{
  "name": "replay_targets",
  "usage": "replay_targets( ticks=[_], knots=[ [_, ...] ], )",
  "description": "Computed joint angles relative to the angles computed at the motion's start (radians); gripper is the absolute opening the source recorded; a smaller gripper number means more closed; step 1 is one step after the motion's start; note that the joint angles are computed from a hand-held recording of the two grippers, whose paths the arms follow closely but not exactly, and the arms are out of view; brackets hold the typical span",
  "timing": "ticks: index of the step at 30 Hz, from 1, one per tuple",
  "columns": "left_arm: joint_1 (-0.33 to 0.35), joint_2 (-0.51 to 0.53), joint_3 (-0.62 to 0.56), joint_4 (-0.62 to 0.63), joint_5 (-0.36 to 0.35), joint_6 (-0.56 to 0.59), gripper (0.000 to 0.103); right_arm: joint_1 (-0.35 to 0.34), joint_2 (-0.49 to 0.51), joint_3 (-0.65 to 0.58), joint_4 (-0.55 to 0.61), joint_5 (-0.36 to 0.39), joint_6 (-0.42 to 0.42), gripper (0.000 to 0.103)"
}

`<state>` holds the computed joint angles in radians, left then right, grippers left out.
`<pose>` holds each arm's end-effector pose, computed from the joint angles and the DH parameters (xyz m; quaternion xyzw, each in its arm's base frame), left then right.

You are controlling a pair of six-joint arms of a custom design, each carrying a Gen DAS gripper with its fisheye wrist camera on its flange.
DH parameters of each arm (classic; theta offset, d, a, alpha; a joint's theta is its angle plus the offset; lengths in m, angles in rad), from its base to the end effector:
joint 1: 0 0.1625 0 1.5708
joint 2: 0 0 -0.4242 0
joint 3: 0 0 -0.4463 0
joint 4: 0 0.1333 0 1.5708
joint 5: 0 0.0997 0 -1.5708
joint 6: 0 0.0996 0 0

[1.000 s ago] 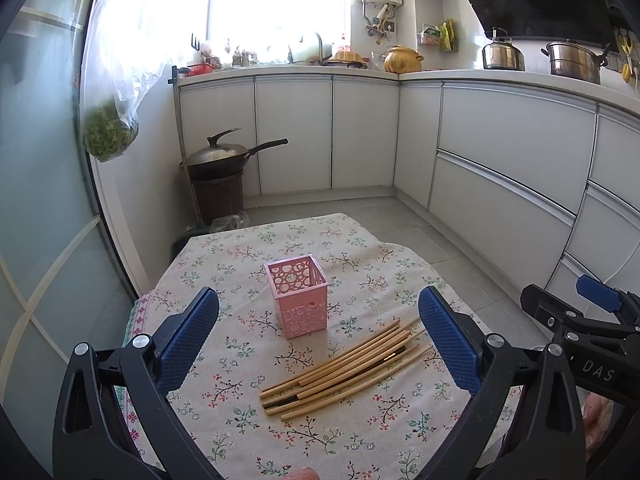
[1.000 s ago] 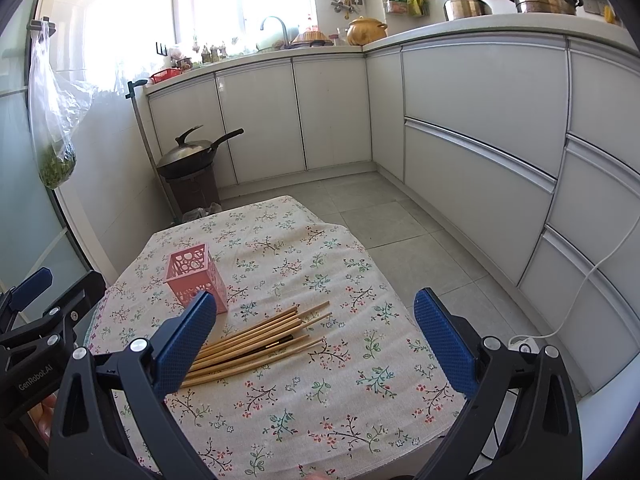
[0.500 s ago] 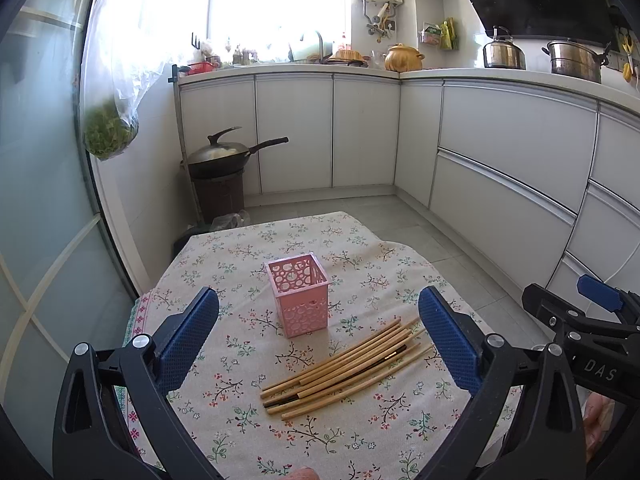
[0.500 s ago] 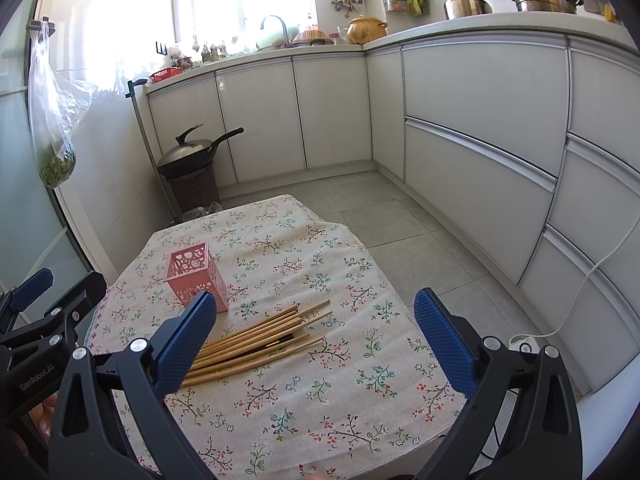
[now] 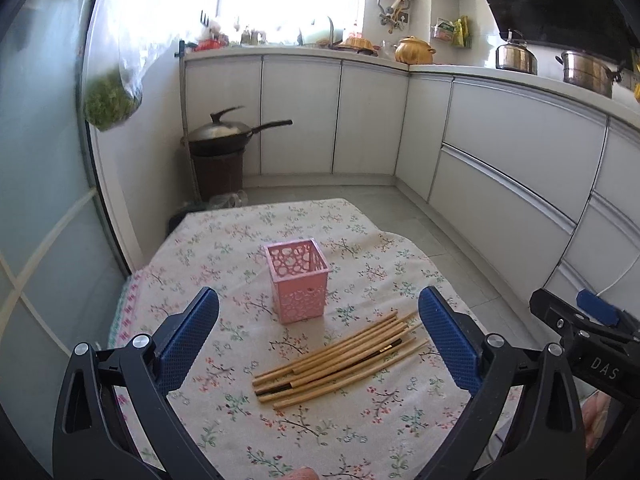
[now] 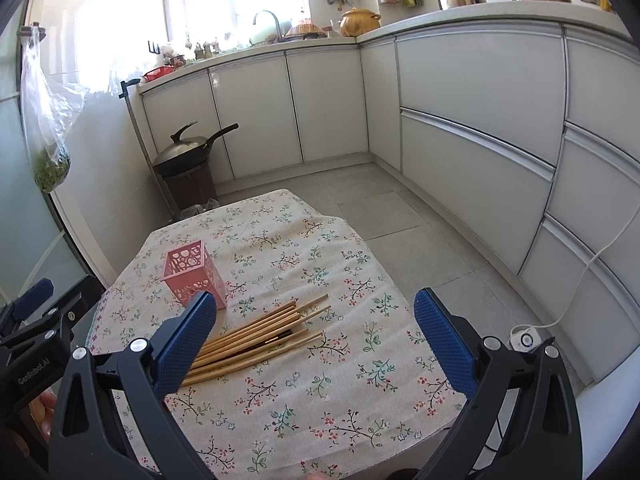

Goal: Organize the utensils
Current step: 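Lower the left gripper onto the bamboo chopsticks and close on them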

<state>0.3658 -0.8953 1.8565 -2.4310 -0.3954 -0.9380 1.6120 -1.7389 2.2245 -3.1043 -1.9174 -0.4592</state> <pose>-0.4948 -0.4307 0.0794 0.1384 0.8200 -0.4660 0.3020 0.1181 -0.4502 0.4120 0.1276 -0.8477 0.4511 0.2483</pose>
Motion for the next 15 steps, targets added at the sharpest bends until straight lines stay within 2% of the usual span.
replay_targets(
  ticks=[5, 7, 9, 10, 11, 12, 13, 15],
  knots=[
    [0.053, -0.027, 0.004, -0.092, -0.162, 0.002, 0.096, -0.054, -0.04, -0.086, 0.235, 0.028, 0.273, 0.096],
    [0.074, -0.014, -0.019, -0.109, -0.234, 0.066, 0.096, -0.075, -0.039, -0.13, 0.313, 0.037, 0.37, 0.096],
    [0.084, 0.028, -0.051, -0.162, -0.275, 0.169, 0.096, -0.095, -0.032, -0.174, 0.377, 0.049, 0.459, 0.096],
    [0.091, 0.044, -0.074, -0.151, -0.315, 0.205, 0.096, -0.103, -0.025, -0.197, 0.41, 0.061, 0.495, 0.096],
    [0.108, 0.066, -0.116, -0.097, -0.392, 0.253, 0.096, -0.114, -0.018, -0.22, 0.446, 0.082, 0.528, 0.096],
    [0.123, 0.093, -0.172, -0.004, -0.451, 0.279, 0.096, -0.126, -0.01, -0.241, 0.479, 0.105, 0.552, 0.096],
    [0.132, 0.126, -0.226, 0.073, -0.477, 0.304, 0.096, -0.138, -0.004, -0.257, 0.503, 0.13, 0.569, 0.096],
    [0.135, 0.195, -0.315, 0.175, -0.429, 0.352, 0.096, -0.166, 0.003, -0.271, 0.52, 0.167, 0.595, 0.096]
  ],
)
